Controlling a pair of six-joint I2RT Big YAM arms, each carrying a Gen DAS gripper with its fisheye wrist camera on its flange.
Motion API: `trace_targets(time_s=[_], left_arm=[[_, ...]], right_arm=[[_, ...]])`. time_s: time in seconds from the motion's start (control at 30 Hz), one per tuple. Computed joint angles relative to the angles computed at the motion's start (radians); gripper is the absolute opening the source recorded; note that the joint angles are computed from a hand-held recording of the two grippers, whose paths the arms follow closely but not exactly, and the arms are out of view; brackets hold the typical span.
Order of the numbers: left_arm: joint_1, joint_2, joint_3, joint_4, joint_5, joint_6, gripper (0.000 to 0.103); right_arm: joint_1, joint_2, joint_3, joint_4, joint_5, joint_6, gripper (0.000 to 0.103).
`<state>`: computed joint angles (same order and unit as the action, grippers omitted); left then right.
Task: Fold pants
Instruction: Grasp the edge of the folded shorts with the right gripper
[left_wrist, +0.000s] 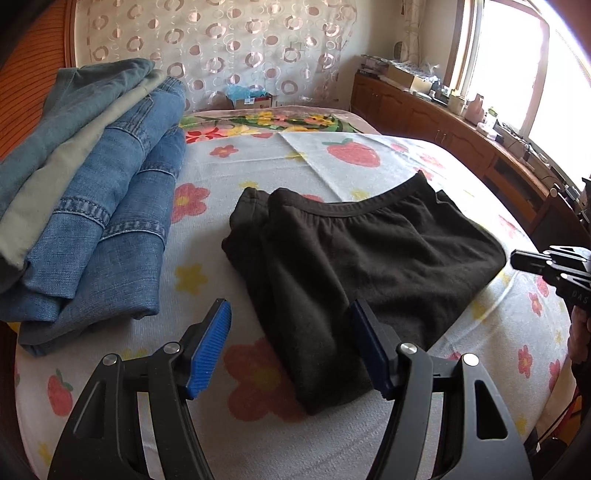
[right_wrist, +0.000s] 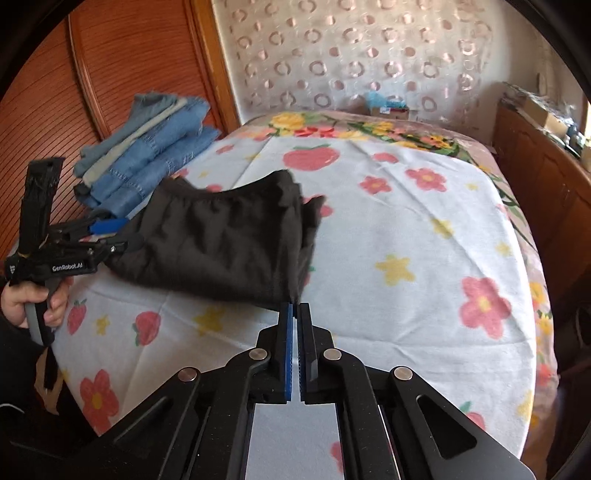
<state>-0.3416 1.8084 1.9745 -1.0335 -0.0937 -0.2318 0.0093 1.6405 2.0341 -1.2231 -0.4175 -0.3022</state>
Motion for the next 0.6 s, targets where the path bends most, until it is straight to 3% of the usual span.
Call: trace_targets(time_s=[0.33,0.5,0.6], left_arm=[[-0.001,-0.013,-0.011,0.004,-0.001,-0.01,0.068],[-0.003,-0.021,-0.016,0.002,-0.005,-0.012,0.068],[-0.005,-0.031,-0.032,0.01,-0.007,-0.012,0.068]], right_arm=[[-0.008,0.001,0.001,0.007,-0.043,0.042,0.0],[0.011,0.03,0.027,0.007,-0.041,0.065,0.013],[0.023,0.054,0.047,-0.015,-0.048,0.06,0.014]])
